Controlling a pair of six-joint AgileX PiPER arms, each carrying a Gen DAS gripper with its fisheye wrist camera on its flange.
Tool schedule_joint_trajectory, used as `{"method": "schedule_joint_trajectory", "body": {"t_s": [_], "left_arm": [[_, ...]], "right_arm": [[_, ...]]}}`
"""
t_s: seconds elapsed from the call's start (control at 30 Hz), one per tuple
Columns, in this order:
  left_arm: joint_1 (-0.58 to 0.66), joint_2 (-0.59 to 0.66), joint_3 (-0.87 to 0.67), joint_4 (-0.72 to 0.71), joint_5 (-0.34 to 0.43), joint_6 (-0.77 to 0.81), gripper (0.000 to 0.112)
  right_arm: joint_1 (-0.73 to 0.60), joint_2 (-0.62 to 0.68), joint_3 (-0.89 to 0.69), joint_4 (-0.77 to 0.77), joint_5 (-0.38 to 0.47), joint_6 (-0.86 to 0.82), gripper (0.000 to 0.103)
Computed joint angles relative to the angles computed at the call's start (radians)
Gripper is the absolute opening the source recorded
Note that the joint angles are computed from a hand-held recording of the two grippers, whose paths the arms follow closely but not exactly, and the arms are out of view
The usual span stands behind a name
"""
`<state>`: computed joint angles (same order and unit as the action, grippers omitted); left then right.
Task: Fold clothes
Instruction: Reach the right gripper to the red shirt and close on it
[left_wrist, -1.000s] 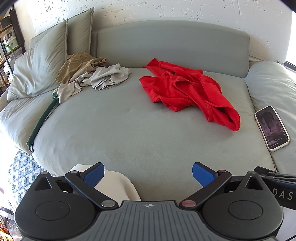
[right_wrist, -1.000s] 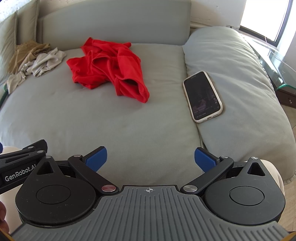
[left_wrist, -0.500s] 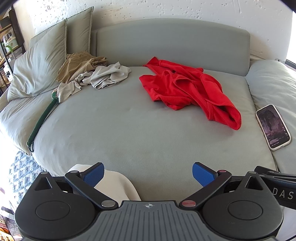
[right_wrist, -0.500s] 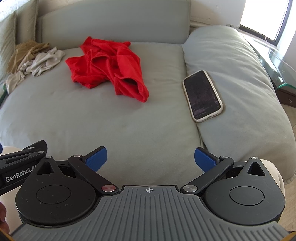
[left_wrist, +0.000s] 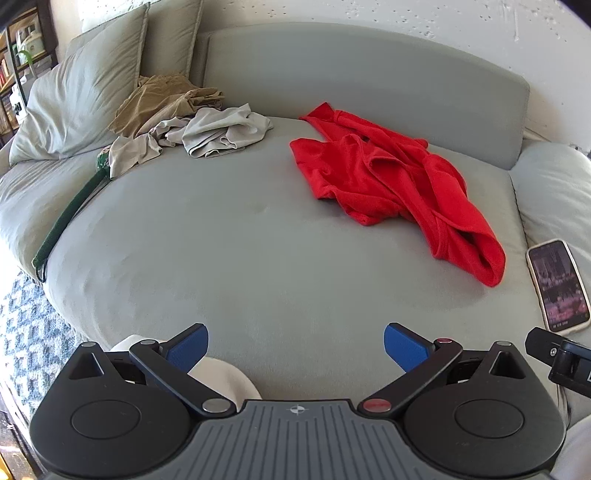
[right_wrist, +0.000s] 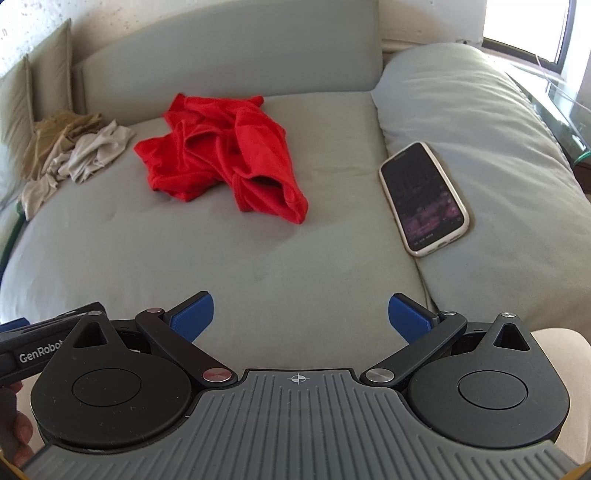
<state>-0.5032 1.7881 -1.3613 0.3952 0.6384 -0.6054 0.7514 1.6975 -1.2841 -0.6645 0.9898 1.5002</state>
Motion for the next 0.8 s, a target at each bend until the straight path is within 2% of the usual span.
{"method": "schedule_joint_trajectory", "body": {"t_s": [0.2, 0.3, 0.4, 0.5, 0.6, 0.7, 0.8], "left_arm": [[0.027, 0.148, -0.168, -0.01, -0.018, 0.01, 0.1], [0.057, 0.218, -0.252, -0.118, -0.06, 0.117, 0.101], [0.071, 0.298, -0.341, -0.151, -0.102, 0.145, 0.101], [0.083, 0.397, -0.467, -0.192, -0.108, 0.203, 0.101], [0.1, 0.522, -0.665, -0.279, -0.041, 0.294, 0.101], [0.118, 0.651, -0.888, -0.343, 0.05, 0.32, 0.101], [0.13, 0.739, -1.032, -0.359, 0.106, 0.321, 0.101]], "right_arm": [[-0.096, 0.051, 0.018, -0.147, -0.138, 0.054, 0.103], [-0.155, 0.073, 0.046, -0.245, -0.276, 0.113, 0.103], [-0.204, 0.149, -0.027, -0.266, -0.307, 0.091, 0.103], [-0.255, 0.25, -0.144, -0.255, -0.317, 0.027, 0.103], [-0.306, 0.366, -0.311, -0.163, -0.298, -0.089, 0.103], [-0.368, 0.471, -0.472, -0.029, -0.338, -0.273, 0.092], [-0.413, 0.597, -0.685, 0.123, -0.311, -0.491, 0.089]]}}
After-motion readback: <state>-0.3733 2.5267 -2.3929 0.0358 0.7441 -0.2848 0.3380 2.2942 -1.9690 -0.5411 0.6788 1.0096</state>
